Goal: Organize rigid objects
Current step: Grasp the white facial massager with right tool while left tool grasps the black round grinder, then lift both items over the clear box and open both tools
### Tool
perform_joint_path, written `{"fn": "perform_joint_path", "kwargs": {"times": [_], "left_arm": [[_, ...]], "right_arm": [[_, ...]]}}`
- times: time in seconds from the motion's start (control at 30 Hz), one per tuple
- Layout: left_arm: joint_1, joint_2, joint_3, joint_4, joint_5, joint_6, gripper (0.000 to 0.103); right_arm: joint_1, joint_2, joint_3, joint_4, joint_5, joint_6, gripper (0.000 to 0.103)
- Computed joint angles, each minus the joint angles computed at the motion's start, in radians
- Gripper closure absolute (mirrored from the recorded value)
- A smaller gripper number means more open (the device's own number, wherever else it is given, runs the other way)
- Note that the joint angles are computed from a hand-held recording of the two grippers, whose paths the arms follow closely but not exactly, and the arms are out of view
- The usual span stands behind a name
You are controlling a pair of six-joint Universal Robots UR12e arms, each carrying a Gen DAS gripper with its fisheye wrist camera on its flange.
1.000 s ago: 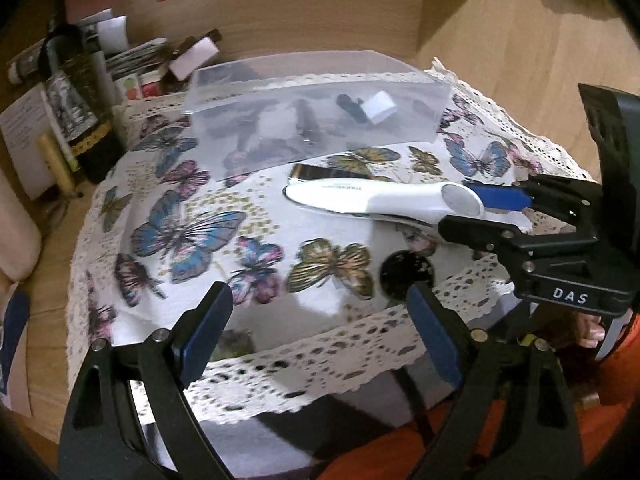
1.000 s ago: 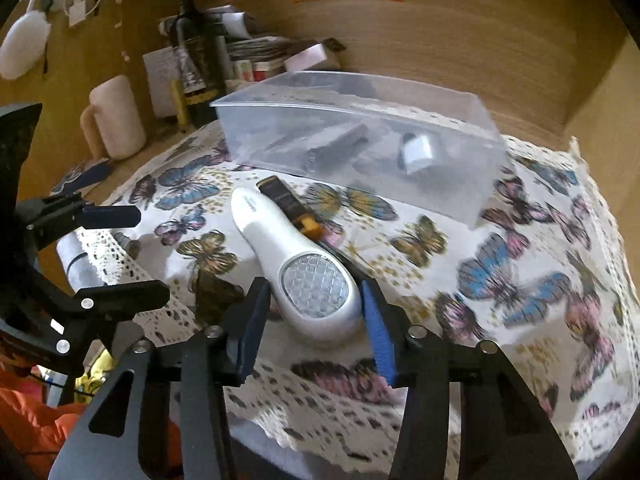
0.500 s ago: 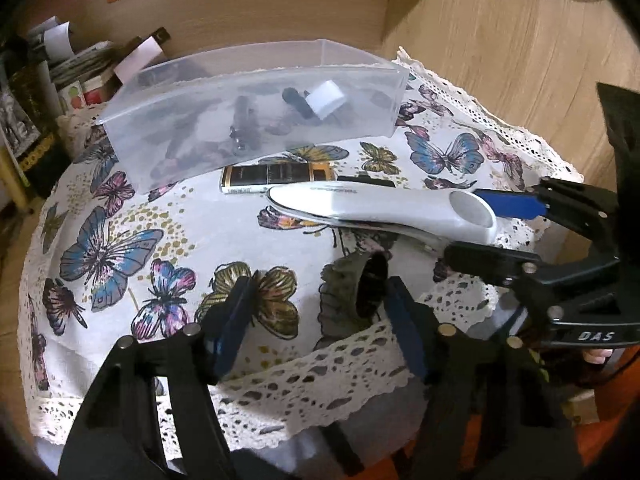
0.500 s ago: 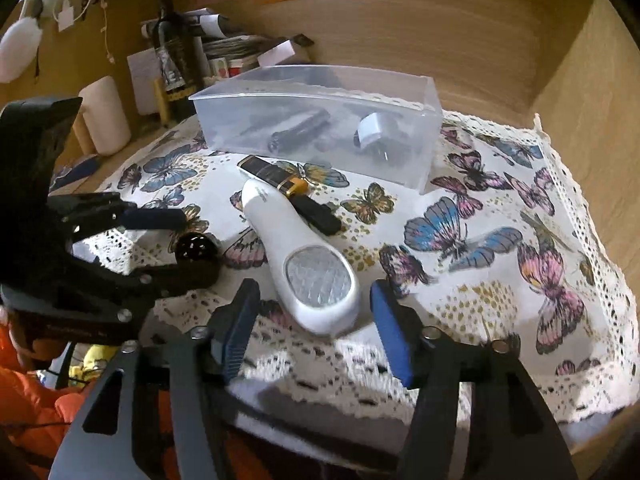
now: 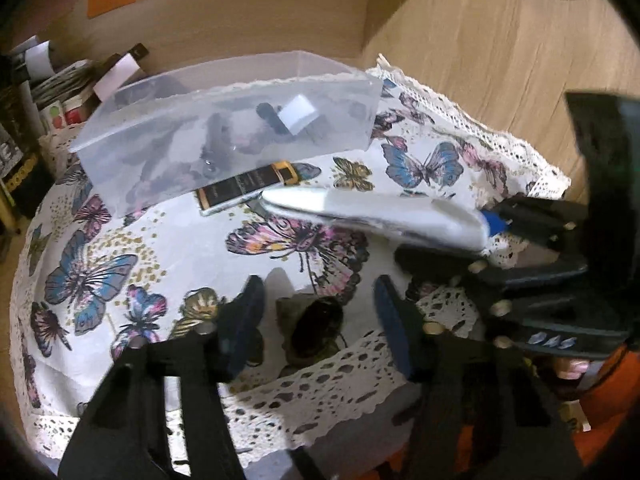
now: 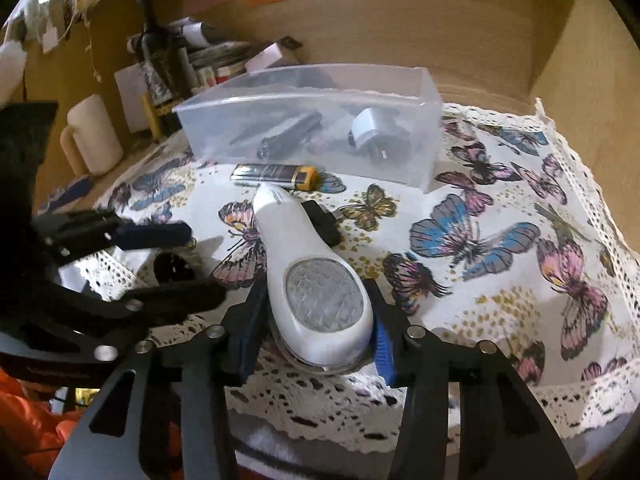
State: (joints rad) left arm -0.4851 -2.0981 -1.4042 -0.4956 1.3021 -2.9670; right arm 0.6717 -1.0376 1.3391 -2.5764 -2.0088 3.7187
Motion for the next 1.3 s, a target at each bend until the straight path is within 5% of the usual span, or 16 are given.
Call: {"fn": "perform_joint_path", "kwargs": {"times": [0.07, 0.5, 0.67, 1.3], "left_arm": [[-0.004, -0.005, -0.001, 0.017, 0.022, 0.001, 0.071], [0.024, 0.016, -0.014, 0.122, 0.049, -0.071, 0.071], [0.038, 0.023, -0.005, 0.172, 0.066, -0.101, 0.071], [0.073, -0.049, 0.176, 0.186, 0.094, -0.108, 0.071]], "right_arm": [[0.003, -0.007, 0.006, -0.008, -0.022, 0.011, 0.062], [0.025, 0.003, -0.040, -0.128, -0.160, -0.065, 0.064], [0.016, 0.012, -0.070, -0.151, -0.159, -0.090, 0.064], [-0.029, 0.101, -0.275, -0.208, -0.228, -0.236, 0.065]]}}
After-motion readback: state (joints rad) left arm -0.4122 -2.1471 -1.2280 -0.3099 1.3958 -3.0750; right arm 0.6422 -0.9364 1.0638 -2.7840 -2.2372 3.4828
